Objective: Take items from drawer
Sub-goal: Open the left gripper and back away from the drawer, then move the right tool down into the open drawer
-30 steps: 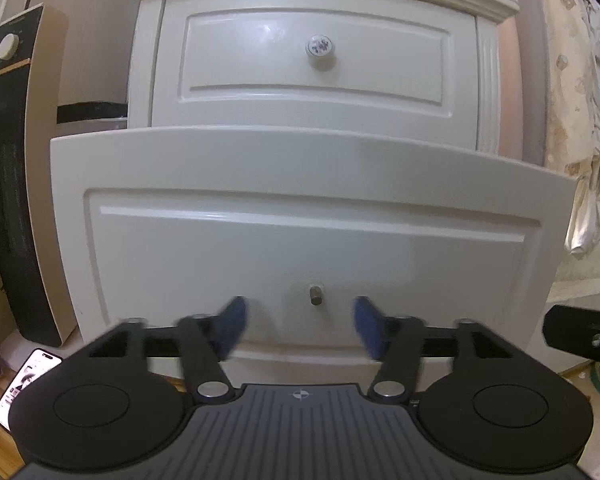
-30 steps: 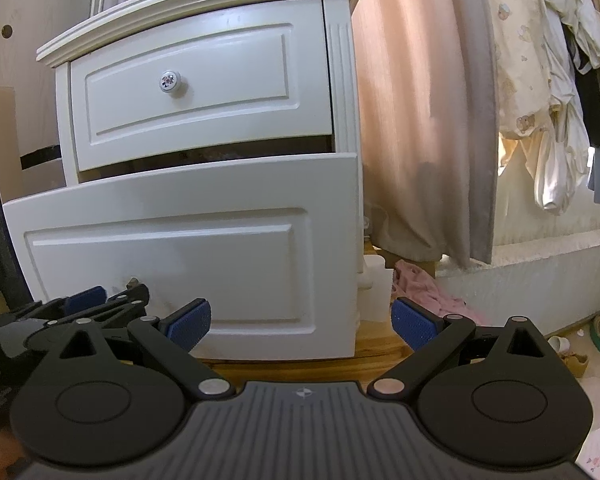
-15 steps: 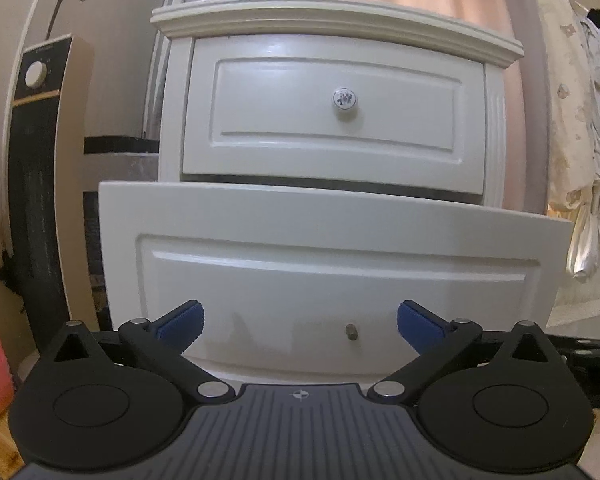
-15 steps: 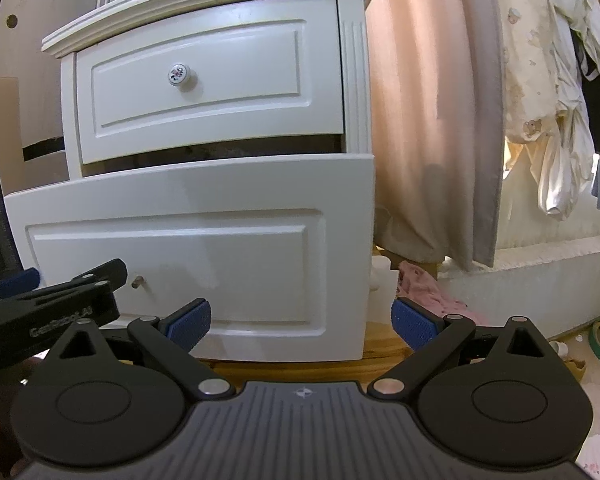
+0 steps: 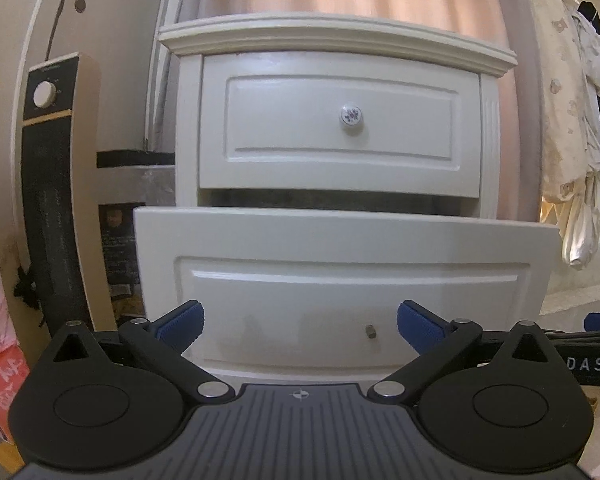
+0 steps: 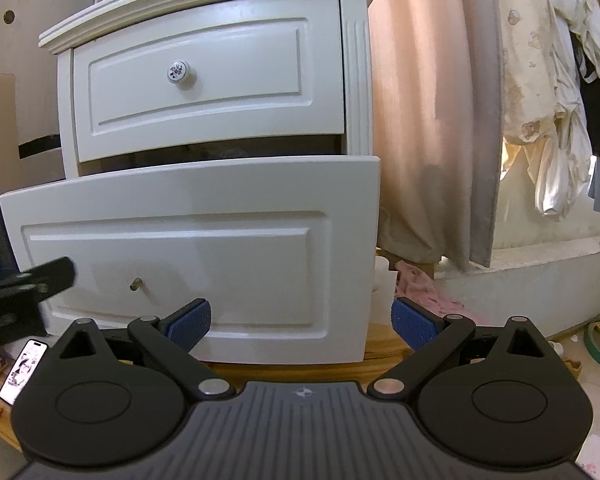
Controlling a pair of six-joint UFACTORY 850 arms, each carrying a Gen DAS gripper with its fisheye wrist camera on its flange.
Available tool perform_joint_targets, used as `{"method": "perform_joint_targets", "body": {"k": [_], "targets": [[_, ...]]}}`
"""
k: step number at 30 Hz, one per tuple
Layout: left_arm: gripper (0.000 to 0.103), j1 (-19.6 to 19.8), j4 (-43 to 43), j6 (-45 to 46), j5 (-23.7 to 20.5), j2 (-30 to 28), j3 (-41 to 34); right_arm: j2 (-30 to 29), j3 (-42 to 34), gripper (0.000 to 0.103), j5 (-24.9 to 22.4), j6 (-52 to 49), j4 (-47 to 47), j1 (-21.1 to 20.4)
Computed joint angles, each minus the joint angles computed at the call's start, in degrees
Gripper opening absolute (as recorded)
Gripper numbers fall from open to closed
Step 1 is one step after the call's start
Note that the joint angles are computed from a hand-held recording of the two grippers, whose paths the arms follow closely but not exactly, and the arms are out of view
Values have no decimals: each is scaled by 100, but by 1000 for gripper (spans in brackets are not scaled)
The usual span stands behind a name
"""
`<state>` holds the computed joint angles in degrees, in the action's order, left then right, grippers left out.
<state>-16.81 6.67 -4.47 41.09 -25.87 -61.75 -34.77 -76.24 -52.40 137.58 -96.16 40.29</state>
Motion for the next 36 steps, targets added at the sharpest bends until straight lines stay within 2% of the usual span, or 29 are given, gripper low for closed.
{"method": "perform_joint_targets", "body": {"k": [13, 17, 21, 26, 29, 31, 34, 36], "targets": [[103, 286, 664, -692, -111, -184, -334, -181, -441, 103, -107, -515, 144, 6], [103, 320, 742, -748, 124, -272, -400, 49, -331, 103, -55, -709, -348, -51], [103, 350, 787, -595, 206, -339, -483, 170, -307, 103, -295, -711, -893, -103], [103, 386, 825, -362, 265, -435, -614, 235, -469, 103, 133, -1222, -1202, -316], [103, 399, 846, -305, 393, -483, -649, 221, -771, 103, 1013, -2197, -1128, -608], [103, 405, 850, -329, 490, -513, -657, 142, -1039, 103, 1350, -2542, -961, -755], [103, 415, 956, -516, 478, -581, -727, 138, -1281, 103, 2121, -2494, -1161, -1018], [103, 430, 1097, -686, 449, -611, -756, -38, -1731, 103, 2534, -3233, -637, -1135]]}}
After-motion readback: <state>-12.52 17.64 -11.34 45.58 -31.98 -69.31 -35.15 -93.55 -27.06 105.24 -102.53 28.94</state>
